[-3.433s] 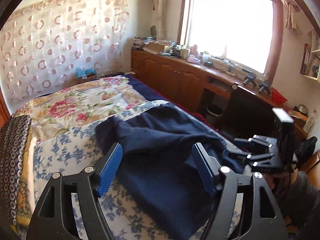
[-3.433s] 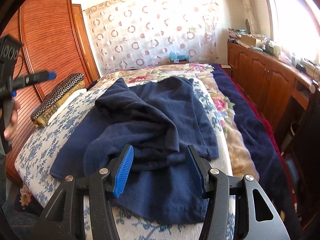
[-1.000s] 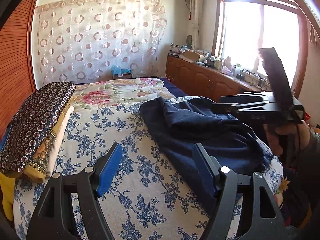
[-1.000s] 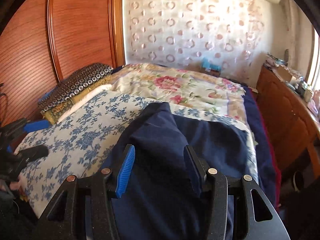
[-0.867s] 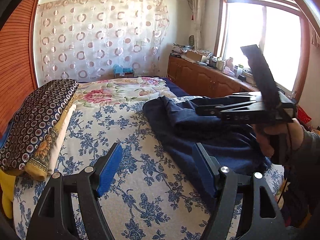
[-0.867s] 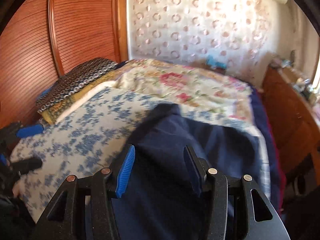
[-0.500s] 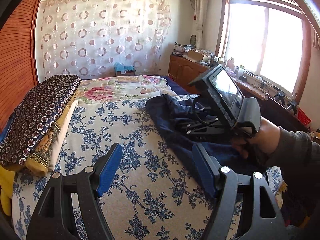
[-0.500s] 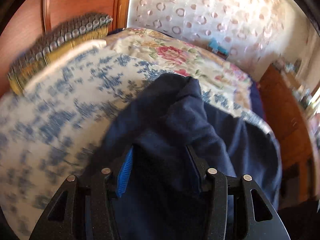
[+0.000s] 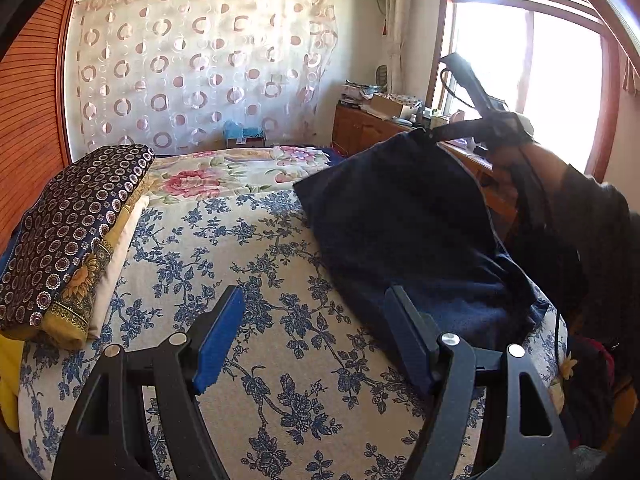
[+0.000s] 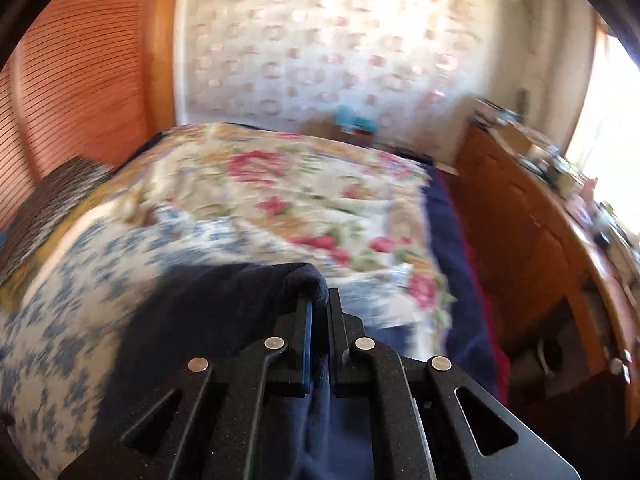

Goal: Fold small clothes
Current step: 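Lift and fold the held side over the shirt with the right gripper, release, then grasp the folded navy shirt end with the right gripper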

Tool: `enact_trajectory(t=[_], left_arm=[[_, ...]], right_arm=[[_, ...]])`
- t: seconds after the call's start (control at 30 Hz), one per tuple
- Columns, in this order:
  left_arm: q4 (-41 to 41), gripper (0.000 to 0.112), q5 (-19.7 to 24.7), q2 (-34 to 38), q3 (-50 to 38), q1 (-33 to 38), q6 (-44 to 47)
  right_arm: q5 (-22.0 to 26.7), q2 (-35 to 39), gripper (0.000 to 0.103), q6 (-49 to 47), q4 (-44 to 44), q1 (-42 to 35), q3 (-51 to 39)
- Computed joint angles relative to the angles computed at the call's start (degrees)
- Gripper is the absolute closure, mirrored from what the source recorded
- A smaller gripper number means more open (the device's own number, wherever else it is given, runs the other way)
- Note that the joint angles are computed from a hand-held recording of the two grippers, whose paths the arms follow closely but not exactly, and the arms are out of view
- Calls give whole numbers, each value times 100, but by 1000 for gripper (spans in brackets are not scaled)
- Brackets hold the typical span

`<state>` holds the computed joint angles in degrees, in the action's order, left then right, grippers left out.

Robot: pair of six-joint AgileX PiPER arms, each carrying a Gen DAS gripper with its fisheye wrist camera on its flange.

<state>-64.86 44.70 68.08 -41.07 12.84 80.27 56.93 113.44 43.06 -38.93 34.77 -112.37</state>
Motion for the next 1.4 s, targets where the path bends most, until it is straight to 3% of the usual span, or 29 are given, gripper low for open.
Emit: enact_trajectory(t=[0.1,0.13,0.2,0.23,0.37,0.53,0.63,0.8,0.83,0.87,0.9,0.93,1.03,1.13,1.2,1.23,1.33,1.4], left_arm=[[61,39,-62,42,-12,-88,-44],[82,39,-84,51,-12,-113,-58],[102,39,-119,43,1,-170,-78],[108,39,-120,48,-1,-187,-82],[190,39,-171,26,27,-295,-147],[226,39,-251,-30,84,-447,-197],[285,39,-364,-11,85,-632,-316],[559,39,-693,45,99,-1112,-658],[614,39,-730,68,98,-1197,-718],[706,39,-778,92,89,-1298,-817],[784,39,-852,108,91,-1398,-911],[821,39,-910,124,98,-1469,-958],[931,39,-1023,97,127,-1653,-1109],[1033,39,-1059,20,164,-1765,-1211],[1064,39,-1024,-1,165,-1816,-1274],[1063,39,-990,-1,166,-1833,-1282],[1173,39,-981,74,159,-2002,-1420],[1201,39,-969,106,179,-2082,-1450]], right_arm=[[736,470,97,-181,153,-337,-797],[906,548,93,-65,-27,-359,-879],[838,381,61,288,-192,-411,-521],[510,132,57,451,-147,-445,-68],[-334,-751,57,466,107,-332,1434],[-1338,-2535,57,669,123,101,3943],[-1539,-3571,57,1071,119,415,5248],[-1664,-4348,57,1670,72,767,6448],[-1705,-4433,57,1702,111,772,6568],[-1726,-4556,70,1696,199,787,6687],[-1908,-4669,95,1622,298,696,6867],[-2001,-4834,98,1624,259,650,7018],[-1883,-5365,99,2263,-344,915,7246],[-1122,-6038,99,3167,-1079,1599,7565],[-612,-6403,100,3284,-1137,1819,7737],[-602,-6534,100,3230,-1037,1707,7851],[-1266,-6669,100,2345,-235,756,8110],[-1280,-6554,100,2239,-257,621,8084]])
